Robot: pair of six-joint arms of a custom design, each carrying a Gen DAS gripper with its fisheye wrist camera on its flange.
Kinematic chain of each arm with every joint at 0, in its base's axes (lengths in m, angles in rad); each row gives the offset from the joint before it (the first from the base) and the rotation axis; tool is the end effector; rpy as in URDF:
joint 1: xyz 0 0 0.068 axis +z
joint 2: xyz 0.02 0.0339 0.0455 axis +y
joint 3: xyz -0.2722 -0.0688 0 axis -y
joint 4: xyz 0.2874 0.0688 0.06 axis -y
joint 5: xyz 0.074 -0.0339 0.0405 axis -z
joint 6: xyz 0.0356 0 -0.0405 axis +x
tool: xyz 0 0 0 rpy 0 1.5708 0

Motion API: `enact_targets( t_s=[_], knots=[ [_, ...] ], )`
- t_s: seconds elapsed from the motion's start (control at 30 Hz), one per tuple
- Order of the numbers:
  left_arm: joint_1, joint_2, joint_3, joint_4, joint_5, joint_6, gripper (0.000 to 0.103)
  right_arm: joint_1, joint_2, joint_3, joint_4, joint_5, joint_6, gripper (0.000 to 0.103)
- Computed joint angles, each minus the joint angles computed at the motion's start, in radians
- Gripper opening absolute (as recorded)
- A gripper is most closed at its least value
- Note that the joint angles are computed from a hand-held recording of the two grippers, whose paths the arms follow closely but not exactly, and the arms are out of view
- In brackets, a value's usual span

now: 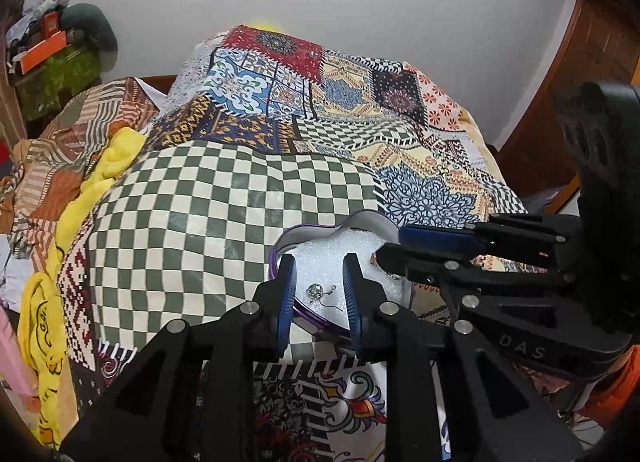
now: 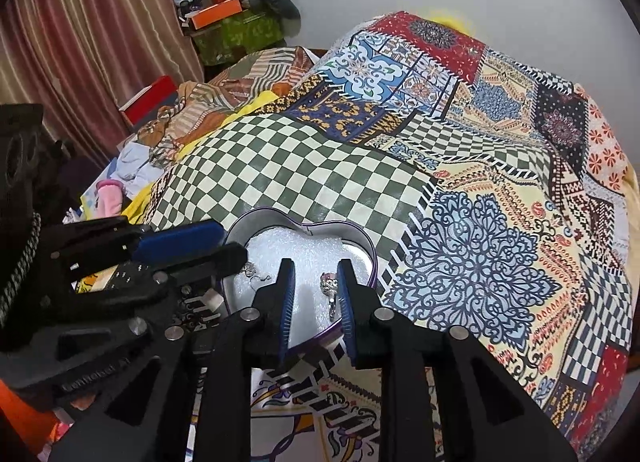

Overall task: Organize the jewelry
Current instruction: 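Lower the earring into the tin and open the left tool, then withdraw the left tool from the tin back to the jewelry pile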

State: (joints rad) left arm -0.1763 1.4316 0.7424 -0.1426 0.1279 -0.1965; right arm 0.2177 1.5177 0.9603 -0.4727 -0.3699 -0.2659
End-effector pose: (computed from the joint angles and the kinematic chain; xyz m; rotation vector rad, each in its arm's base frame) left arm 0.3101 -0.0599 0.1658 0.0356 2.4190 -0.3258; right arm 0.3256 0.0852 0.1923 -0.7410 2.4509 0.4612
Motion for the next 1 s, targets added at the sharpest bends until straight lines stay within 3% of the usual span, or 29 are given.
enact_targets(
  t_s=[0.17, 0.63, 1.0],
  knots=[
    [0.007, -0.078, -0.021, -0.027, -0.024, -0.005, 0.035, -0.006, -0.086, -0.051, 0.027, 0.031, -0.007, 0.038],
    [-0.072, -0.301, -0.091, -0.166, -0.122, -0.022, 0.037, -0.068, -0.337, -0.171, 0.006, 0.050, -0.037, 0.039],
    [-0.213, -0.392, -0.140, -0.236, -0.197, -0.103, 0.037, -0.208, -0.560, -0.276, -0.063, -0.018, -0.099, 0.039]
  ],
)
